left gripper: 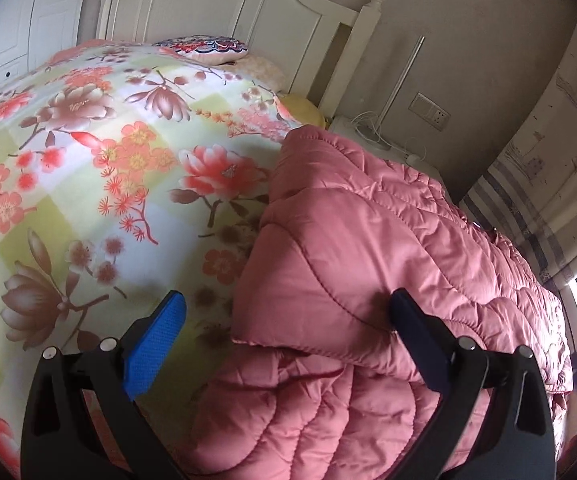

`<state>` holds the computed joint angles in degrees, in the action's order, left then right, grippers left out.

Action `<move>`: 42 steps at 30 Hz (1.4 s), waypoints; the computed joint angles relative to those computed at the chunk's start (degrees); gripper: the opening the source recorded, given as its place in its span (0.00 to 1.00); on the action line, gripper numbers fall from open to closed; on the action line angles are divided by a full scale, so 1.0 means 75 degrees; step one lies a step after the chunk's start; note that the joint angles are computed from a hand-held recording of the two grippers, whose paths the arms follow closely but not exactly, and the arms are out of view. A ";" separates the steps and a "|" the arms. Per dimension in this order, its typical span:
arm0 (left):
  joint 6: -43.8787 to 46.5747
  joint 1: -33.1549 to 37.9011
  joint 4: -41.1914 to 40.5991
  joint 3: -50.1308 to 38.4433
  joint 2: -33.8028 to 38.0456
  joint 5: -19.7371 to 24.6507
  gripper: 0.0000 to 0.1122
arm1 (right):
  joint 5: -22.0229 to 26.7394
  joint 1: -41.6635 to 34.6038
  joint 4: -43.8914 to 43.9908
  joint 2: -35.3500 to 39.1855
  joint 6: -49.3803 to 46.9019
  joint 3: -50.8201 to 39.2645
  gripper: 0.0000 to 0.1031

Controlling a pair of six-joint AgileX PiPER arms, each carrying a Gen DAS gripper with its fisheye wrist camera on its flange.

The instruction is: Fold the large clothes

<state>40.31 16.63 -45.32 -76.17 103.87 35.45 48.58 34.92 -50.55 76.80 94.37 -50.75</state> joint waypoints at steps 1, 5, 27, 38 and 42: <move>-0.0043 -0.0039 0.0070 0.0014 -0.0013 -0.0049 0.90 | 0.0541 0.0401 -0.0473 0.0124 0.0102 -0.0324 0.86; -0.0033 -0.0100 0.0152 0.0048 -0.0042 -0.0124 0.90 | 0.0862 0.0816 -0.0739 0.0910 -0.0948 -0.1454 0.85; 0.1350 -0.0594 -0.0256 -0.0736 -0.0600 0.1177 0.90 | -0.0727 -0.0017 0.0349 0.2587 -0.1994 -0.1692 0.94; 0.0372 -0.0778 0.0969 -0.1538 0.0306 0.1440 0.90 | -0.0994 -0.0111 0.0422 0.2496 -0.2069 -0.1563 0.95; -0.0638 -0.0623 0.1301 -0.2924 0.1140 0.2105 0.90 | -0.1052 -0.0137 0.0440 0.2470 -0.2069 -0.1534 0.95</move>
